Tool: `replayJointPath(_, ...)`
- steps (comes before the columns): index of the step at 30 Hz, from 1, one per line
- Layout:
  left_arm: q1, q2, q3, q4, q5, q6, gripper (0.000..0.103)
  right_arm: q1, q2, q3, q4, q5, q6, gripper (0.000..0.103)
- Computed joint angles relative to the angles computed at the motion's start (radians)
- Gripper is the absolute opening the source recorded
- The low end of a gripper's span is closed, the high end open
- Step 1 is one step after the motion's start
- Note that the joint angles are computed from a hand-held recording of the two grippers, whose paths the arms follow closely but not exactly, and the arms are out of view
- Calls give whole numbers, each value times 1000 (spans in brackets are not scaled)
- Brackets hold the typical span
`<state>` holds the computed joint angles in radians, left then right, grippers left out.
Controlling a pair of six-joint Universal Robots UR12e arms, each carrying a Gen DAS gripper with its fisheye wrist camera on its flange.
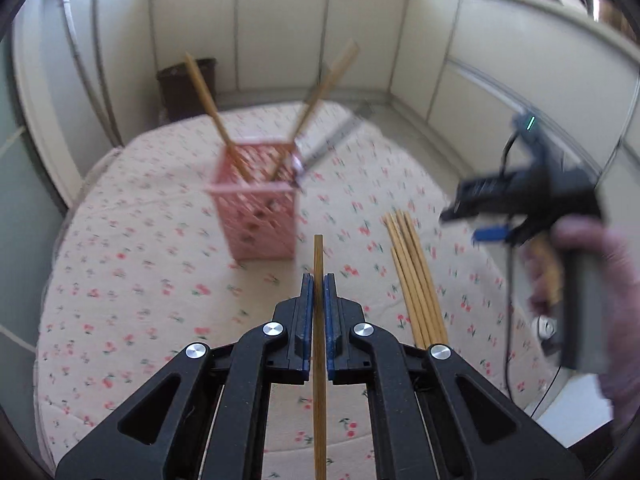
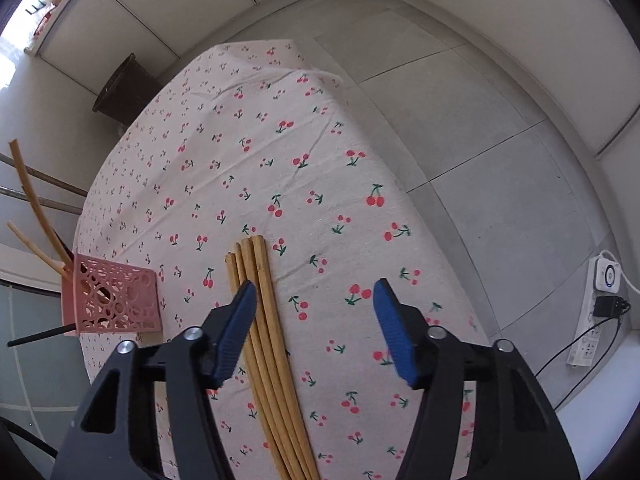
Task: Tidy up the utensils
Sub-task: 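Lift the wooden chopstick with the left gripper while the right gripper grasps another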
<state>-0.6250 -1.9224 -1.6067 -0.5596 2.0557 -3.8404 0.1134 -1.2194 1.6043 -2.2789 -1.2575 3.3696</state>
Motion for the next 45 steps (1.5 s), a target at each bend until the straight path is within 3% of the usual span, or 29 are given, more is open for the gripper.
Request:
replayJointPath(5, 7, 40, -38, 102, 39, 8, 4, 30, 26, -22, -23, -57, -23, 49)
replayJointPath(7, 12, 50, -46, 122, 30, 7, 4, 41, 33, -31, -23, -91, -42, 43)
replayJointPath(15, 20, 65, -60, 127, 25, -4, 5, 76, 56, -54, -19, -180, -82, 39)
replayJointPath(20, 18, 69, -64, 129, 40, -13, 5, 114, 60, -44, -67, -307, -167, 34)
replayJointPath(21, 18, 69, -63, 129, 44, -14, 5, 114, 57, -36, -81, -300, -176, 30)
replayJointPath(22, 17, 69, -63, 129, 47, -16, 5, 107, 53, -31, -82, -264, -179, 15)
replayJointPath(23, 17, 69, -62, 129, 48, -19, 4, 96, 50, -28, -73, -221, -168, 7)
replayJointPath(26, 19, 71, -66, 131, 59, -27, 5, 68, 40, -5, -97, -128, -135, 7)
replayJointPath(29, 19, 75, -71, 133, 69, -36, 5, 53, 24, 18, -133, -88, -125, 7)
replayJointPath(36, 17, 89, -84, 151, 85, -50, 4, 45, -50, 77, -247, -57, -156, 7)
replayJointPath(45, 2, 98, -83, 185, 127, -44, 4, 4, -180, 176, -327, 57, -188, 7)
